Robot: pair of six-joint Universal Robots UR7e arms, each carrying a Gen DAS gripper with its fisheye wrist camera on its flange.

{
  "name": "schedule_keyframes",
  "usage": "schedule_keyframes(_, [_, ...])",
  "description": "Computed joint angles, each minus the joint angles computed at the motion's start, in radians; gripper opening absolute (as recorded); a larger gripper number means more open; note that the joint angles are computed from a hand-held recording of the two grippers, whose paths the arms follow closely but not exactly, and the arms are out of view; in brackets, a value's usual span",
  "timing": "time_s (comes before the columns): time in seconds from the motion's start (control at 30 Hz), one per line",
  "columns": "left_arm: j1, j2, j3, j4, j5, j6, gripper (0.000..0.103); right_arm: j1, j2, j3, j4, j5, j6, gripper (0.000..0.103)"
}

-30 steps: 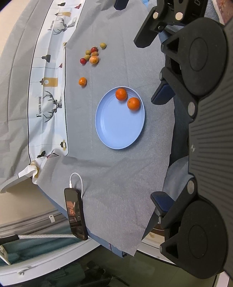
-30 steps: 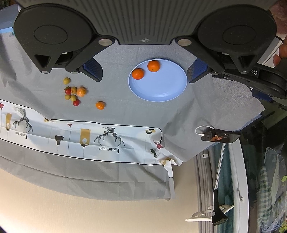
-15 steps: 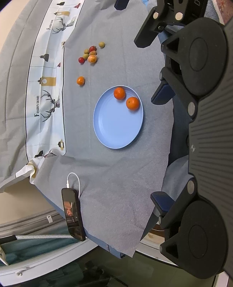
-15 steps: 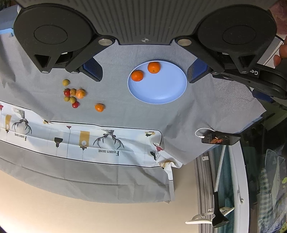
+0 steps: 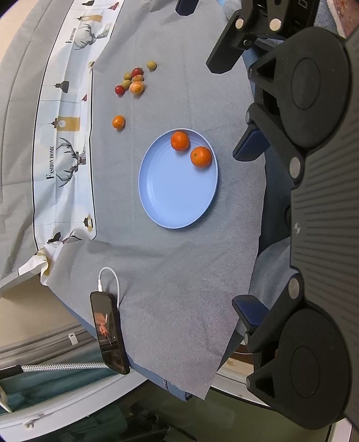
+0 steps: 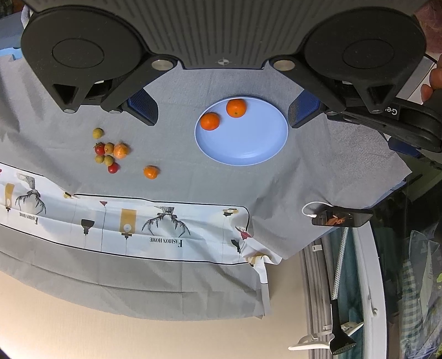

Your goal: Organize fruits

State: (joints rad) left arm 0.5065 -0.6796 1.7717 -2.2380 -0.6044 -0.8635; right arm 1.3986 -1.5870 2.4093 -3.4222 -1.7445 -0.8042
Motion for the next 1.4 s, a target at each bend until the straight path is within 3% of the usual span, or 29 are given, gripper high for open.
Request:
schedule_keyframes(0.53, [0.030,0.037,-0.073,0.042,-0.012,0.022,0.103,-0.032,0.032,-0.032,0.001,0.005,0.045,0.100])
schedule_keyframes(0.97, [0.065,0.151,-0.238,0.101,-0.036,0.089,0.103,-0.108,0.067,-0.093,0.013,0.006,0.120,0.100])
schedule_keyframes(1.17, [0.092,0.240,-0.368,0.128,-0.048,0.149,0.103,-0.166,0.127,-0.156,-0.044,-0.012,0.148,0.100])
schedule_keyframes(1.4, [0.134,0.440,-0.654,0.154,-0.067,0.299,0.103,-0.257,0.260,-0.315,-0.106,-0.049,0.149,0.100])
